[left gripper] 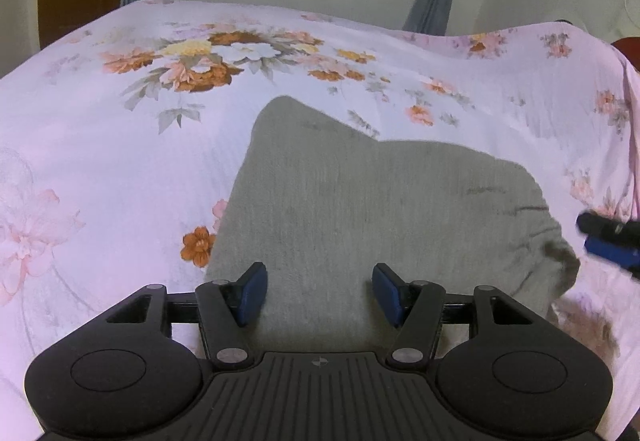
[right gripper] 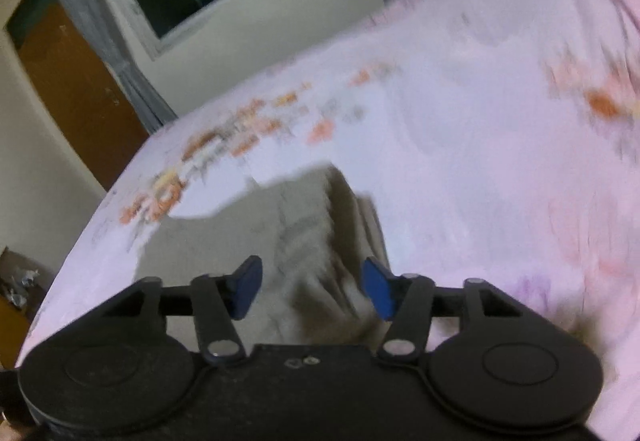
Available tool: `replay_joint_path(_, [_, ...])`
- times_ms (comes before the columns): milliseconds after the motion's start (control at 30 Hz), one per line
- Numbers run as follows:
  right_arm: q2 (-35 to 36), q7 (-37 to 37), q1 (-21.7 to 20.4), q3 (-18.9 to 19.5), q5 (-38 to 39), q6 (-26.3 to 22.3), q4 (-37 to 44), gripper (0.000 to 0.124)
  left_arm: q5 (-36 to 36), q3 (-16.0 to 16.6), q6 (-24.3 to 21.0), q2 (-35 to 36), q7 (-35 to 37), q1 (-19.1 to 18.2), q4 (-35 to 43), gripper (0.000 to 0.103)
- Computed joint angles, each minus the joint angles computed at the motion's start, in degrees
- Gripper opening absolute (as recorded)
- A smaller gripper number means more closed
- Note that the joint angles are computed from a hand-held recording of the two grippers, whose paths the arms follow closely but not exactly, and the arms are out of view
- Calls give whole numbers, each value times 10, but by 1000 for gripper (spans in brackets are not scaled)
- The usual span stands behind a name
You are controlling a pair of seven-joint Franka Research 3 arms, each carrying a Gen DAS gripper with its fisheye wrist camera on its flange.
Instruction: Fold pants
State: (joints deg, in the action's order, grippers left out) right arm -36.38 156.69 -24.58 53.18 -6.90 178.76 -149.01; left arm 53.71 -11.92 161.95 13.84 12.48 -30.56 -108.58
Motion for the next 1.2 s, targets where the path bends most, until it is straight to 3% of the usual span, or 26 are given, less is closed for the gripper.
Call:
replay_joint_path(133, [54,-53,-35,30,-39,0,53,49,-14,-4,-6,9,16,2,13,59])
replay_joint_path(233, [102,-67,-27,30,-51,-21,66,47,-62,-15,-10,18,64,8,14,59])
replay_joint_path(400, [102,-52,-6,17,-92,-39,32,36,-44,-3,-4,18,71,-6,6,59])
replay_joint_path(567, [120,-40,37,-34,-107,-37,39,40,-57,-5,-18,16,76,-8,14,59])
replay_joint_path(667, [114,-23,39,-40,-123,-25,44,43,-69,-8,-20,19,92,-6,24,59])
replay_joint_path(767, [123,-22,4,-18,-136,-6,64,44,-85,-12,-23,35,126,-5,47,59])
replay_joint_path(967, [176,-14,-79,40,-177,-16,119,43,-134,-7,-40,90,184,-13,116,59])
replay_joint_path(1200, [242,42,-225,162,-285,-46,185,43,-182,1,-91,176,269,-29,249,59])
